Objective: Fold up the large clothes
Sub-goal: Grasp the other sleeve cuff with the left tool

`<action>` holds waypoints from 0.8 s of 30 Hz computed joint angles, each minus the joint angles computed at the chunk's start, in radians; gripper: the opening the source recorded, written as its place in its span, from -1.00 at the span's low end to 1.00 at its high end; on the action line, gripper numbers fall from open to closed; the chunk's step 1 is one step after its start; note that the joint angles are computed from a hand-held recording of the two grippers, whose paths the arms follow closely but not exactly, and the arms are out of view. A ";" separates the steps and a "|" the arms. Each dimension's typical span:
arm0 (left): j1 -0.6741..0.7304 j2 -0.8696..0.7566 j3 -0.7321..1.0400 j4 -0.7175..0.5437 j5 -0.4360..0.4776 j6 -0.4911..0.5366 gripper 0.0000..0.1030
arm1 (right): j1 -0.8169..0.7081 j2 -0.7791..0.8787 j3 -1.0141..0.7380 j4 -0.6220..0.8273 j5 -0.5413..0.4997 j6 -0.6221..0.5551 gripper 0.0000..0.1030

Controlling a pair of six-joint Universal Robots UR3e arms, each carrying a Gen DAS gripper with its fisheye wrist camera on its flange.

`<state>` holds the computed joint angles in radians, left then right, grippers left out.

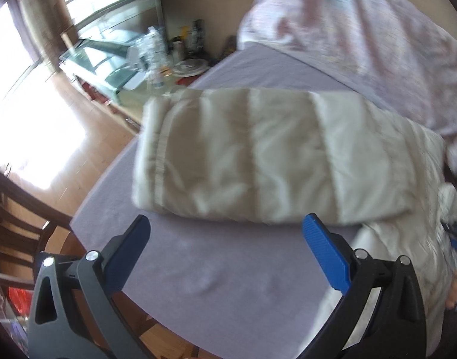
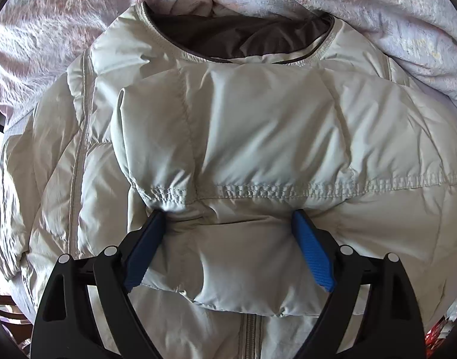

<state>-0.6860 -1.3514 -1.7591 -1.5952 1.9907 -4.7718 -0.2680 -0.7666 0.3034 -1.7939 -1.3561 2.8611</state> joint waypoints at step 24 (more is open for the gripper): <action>0.347 0.436 -0.497 0.236 -0.093 0.172 -0.07 | -0.012 -0.042 0.104 -0.051 0.040 -0.021 0.74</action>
